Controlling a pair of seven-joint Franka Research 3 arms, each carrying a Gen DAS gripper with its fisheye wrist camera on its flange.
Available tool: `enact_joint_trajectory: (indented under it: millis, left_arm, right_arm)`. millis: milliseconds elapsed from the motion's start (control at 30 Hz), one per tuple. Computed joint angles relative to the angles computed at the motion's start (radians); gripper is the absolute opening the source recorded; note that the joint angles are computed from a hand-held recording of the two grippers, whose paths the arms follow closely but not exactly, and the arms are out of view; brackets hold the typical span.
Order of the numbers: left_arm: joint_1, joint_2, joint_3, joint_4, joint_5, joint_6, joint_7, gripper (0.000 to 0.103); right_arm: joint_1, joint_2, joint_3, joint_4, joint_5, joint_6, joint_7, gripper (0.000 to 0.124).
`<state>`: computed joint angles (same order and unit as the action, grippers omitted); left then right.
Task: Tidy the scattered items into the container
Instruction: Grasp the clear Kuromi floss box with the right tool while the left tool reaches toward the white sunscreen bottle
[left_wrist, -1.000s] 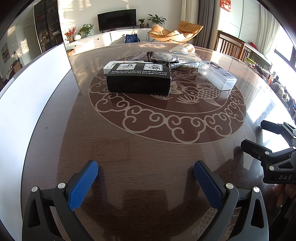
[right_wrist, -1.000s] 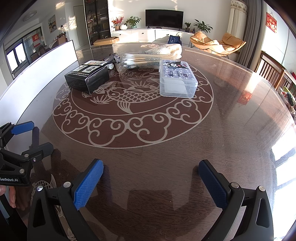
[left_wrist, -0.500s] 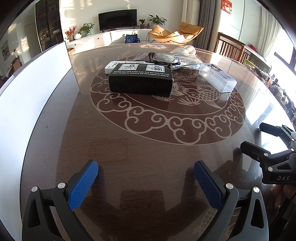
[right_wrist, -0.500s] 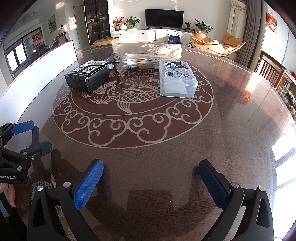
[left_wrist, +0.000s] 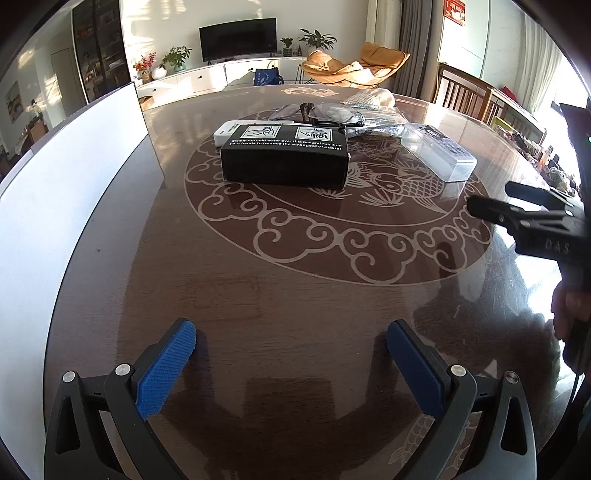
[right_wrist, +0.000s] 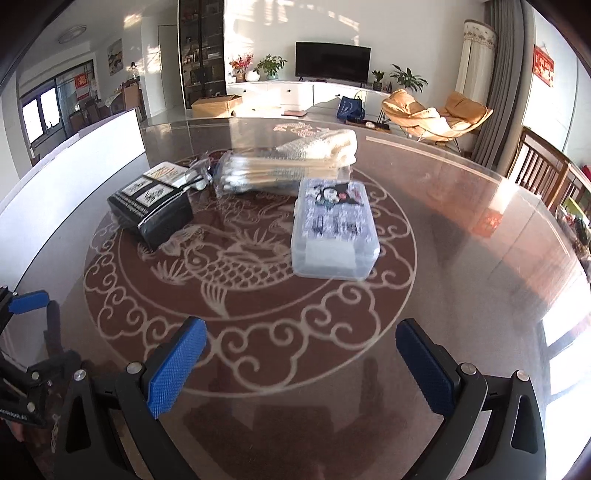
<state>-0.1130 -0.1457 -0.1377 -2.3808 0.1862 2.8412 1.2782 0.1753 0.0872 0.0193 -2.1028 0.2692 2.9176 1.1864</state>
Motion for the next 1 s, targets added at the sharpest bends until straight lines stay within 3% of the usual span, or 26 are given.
enact_joint_trajectory:
  millis: [167, 367, 400, 433, 467, 700, 800, 833, 900, 967, 1000]
  left_arm:
    - [0.000, -0.001, 0.000, 0.000, -0.002, 0.000, 0.002, 0.103]
    - [0.000, -0.001, 0.000, -0.001, -0.002, 0.000, 0.002, 0.103]
    - [0.000, -0.001, 0.001, -0.002, -0.004, 0.001, 0.003, 0.103]
    - [0.000, -0.002, 0.000, -0.002, -0.003, 0.001, 0.003, 0.103]
    - [0.000, -0.002, 0.000, -0.003, -0.002, 0.001, 0.002, 0.103]
    - [0.000, 0.011, 0.001, 0.024, -0.021, -0.023, -0.024, 0.103]
    - [-0.046, 0.067, 0.054, 0.110, -0.288, -0.024, 0.106, 0.103]
    - [-0.028, 0.096, 0.046, 0.158, -0.292, -0.031, 0.095, 0.103]
    - [0.017, 0.159, 0.033, 0.263, -0.105, -0.033, -0.071, 0.103]
    - [0.035, 0.233, 0.047, 0.393, 0.122, -0.098, -0.283, 0.103]
    - [0.042, 0.271, 0.054, 0.452, 0.161, -0.128, -0.329, 0.103]
  right_arm:
    - [0.004, 0.190, -0.039, 0.267, -0.076, -0.185, 0.099, 0.103]
    - [0.012, 0.277, -0.056, 0.403, -0.133, -0.249, 0.182, 0.103]
    - [0.004, 0.278, -0.048, 0.405, -0.128, -0.251, 0.170, 0.102]
    - [-0.001, 0.271, -0.043, 0.397, -0.123, -0.241, 0.159, 0.092]
    - [-0.006, 0.261, -0.036, 0.383, -0.115, -0.217, 0.144, 0.060]
    - [-0.028, 0.162, -0.008, 0.229, -0.049, -0.138, 0.063, 0.061]
    - [-0.024, 0.149, -0.011, 0.212, -0.040, -0.134, 0.054, 0.061]
    - [-0.020, 0.148, -0.015, 0.210, -0.044, -0.132, 0.058, 0.061]
    - [-0.018, 0.150, -0.017, 0.212, -0.045, -0.133, 0.058, 0.061]
    - [-0.017, 0.149, -0.017, 0.212, -0.044, -0.134, 0.058, 0.061]
    - [-0.017, 0.150, -0.018, 0.213, -0.044, -0.134, 0.058, 0.061]
